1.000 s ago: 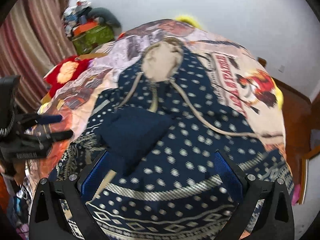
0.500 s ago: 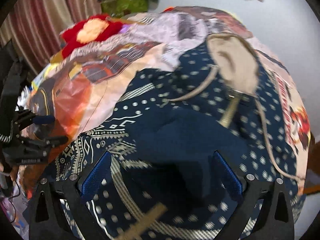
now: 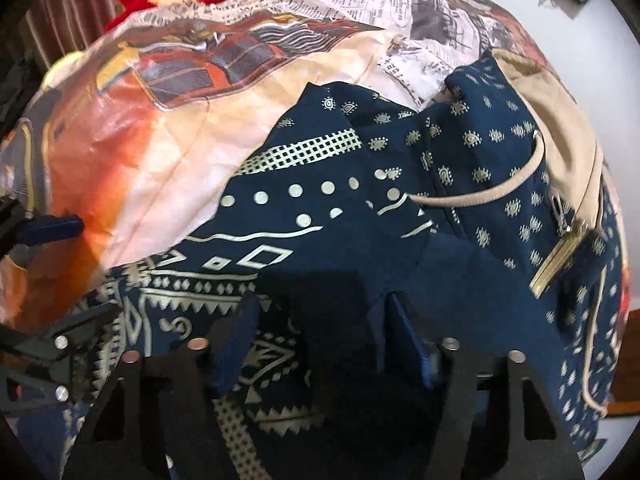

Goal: Fold large clothes

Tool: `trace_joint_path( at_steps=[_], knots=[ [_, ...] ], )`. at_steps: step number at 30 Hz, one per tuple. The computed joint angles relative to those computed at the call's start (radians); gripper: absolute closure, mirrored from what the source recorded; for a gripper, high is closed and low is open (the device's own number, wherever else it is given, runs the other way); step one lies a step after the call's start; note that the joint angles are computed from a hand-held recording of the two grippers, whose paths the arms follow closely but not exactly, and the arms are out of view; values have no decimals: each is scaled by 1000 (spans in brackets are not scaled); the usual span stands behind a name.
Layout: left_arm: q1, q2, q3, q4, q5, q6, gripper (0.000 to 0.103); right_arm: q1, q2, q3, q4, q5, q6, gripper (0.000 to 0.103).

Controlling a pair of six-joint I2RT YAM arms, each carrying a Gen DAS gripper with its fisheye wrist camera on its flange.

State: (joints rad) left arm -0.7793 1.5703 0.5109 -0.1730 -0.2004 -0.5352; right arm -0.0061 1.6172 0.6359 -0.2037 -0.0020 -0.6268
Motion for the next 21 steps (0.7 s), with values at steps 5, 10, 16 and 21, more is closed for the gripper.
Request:
trace_joint_path(
  at_steps=[5, 10, 16, 21],
  knots=[
    [10, 0, 14, -4, 6, 5, 35, -21, -45, -28, 30, -8, -24, 80],
    [15, 71, 52, 32, -4, 12, 35, -136, -123, 23, -90, -150, -16, 93],
    [-38, 141, 118, 1, -88, -22, 35, -337, -248, 129, -277, -351, -53, 94],
    [-53, 156, 150, -41, -102, -67, 35, -579, -283, 265, -478, -532, -147, 94]
  ],
)
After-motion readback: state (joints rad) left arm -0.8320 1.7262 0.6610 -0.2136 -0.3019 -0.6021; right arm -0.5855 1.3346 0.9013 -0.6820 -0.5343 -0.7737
